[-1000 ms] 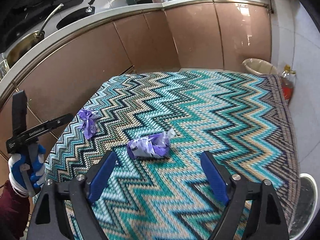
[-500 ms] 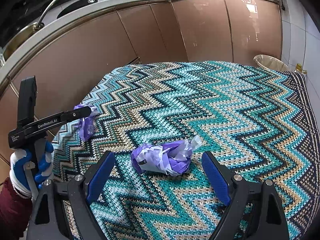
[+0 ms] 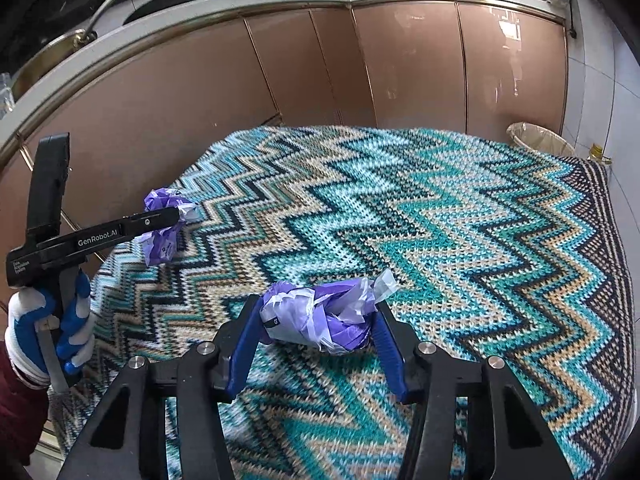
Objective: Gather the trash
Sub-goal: 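Carry both purple items over the white bin and open both tools to release them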
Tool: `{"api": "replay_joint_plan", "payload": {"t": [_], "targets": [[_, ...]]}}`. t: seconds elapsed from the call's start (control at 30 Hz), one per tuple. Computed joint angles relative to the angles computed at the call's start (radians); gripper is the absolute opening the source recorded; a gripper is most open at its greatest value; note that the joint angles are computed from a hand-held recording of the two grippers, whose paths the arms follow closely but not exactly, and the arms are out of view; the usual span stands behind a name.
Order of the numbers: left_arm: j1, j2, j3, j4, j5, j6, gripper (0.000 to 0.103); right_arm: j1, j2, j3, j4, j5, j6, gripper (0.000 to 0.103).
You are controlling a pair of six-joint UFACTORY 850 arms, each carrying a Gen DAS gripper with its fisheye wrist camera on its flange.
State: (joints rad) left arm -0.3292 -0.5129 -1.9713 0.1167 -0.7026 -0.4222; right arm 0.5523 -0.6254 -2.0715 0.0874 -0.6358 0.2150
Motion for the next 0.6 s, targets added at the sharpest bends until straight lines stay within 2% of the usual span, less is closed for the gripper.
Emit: {"api": "replay_joint_plan", "payload": {"t": [0.37,0.6], "targets": [[-0.074,0.089,0.013,0.07,0.005,-0.01,0.029,0.005,0.212,0.235,-0.037,0.161,0.07,0.051],[-0.174,0.062,-0.09,0.059,-0.028,0.047,0.029,-0.028,0.408,0.454,-0.188,0.264,0.247,0.051]]}}
